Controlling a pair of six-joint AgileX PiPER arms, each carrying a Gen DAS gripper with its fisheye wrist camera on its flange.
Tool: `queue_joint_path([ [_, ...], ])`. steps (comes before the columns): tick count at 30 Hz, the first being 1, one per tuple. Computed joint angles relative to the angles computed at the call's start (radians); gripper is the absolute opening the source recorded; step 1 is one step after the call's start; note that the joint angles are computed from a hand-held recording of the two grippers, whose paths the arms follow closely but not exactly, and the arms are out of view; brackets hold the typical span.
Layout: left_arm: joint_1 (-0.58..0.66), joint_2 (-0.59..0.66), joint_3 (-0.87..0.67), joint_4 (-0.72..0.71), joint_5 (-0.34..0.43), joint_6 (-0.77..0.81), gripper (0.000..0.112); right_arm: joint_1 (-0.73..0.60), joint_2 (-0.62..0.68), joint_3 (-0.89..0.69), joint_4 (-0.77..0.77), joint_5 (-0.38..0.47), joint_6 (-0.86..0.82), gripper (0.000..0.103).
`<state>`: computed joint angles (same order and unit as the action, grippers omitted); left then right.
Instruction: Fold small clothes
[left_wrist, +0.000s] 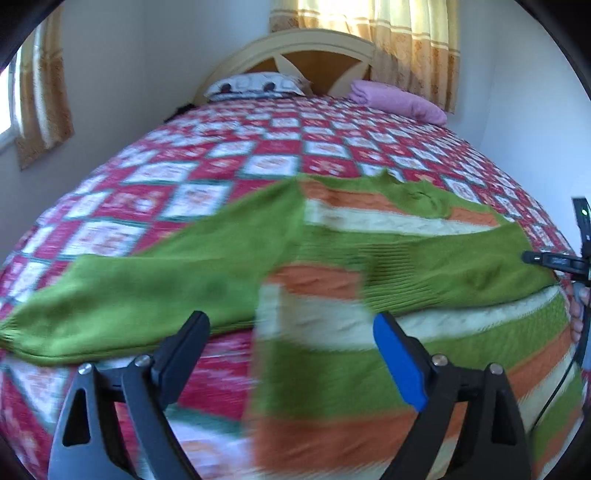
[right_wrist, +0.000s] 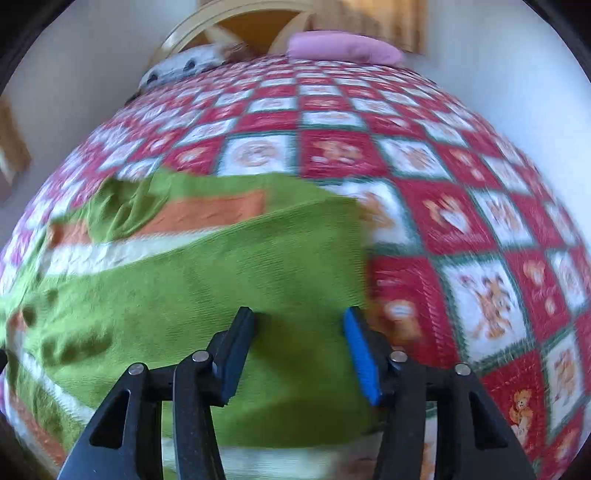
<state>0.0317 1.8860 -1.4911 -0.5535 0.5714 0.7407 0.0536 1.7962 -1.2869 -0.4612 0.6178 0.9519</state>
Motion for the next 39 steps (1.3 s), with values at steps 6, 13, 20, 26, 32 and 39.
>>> queue_joint_path([
  [6, 0.211, 0.022, -0.042, 0.016, -0.01, 0.074, 0.099, 0.08, -0.116, 0.083, -0.224, 0.117, 0.205, 0.053],
  [13, 0.375, 0.136, -0.212, 0.211, -0.011, -0.14, 0.1, 0.272, -0.048, -0.069, -0.161, 0.083, 0.024, 0.057],
  [20, 0.506, 0.286, -0.432, 0.161, 0.118, -0.259, 0.097, 0.304, 0.093, -0.087, -0.315, 0.136, 0.154, 0.07],
  [26, 0.54, 0.408, -0.632, 0.042, 0.341, -0.348, 0.077, 0.326, 0.093, -0.082, -0.352, 0.186, 0.206, 0.077],
  [32, 0.519, 0.492, -0.769, 0.072, 0.411, -0.478, 0.067, 0.386, 0.132, -0.127, -0.434, 0.293, 0.241, 0.077],
  [39, 0.517, 0.509, -0.816, 0.071, 0.406, -0.502, 0.005, 0.379, 0.12, -0.109, -0.433, 0.27, 0.256, 0.077],
])
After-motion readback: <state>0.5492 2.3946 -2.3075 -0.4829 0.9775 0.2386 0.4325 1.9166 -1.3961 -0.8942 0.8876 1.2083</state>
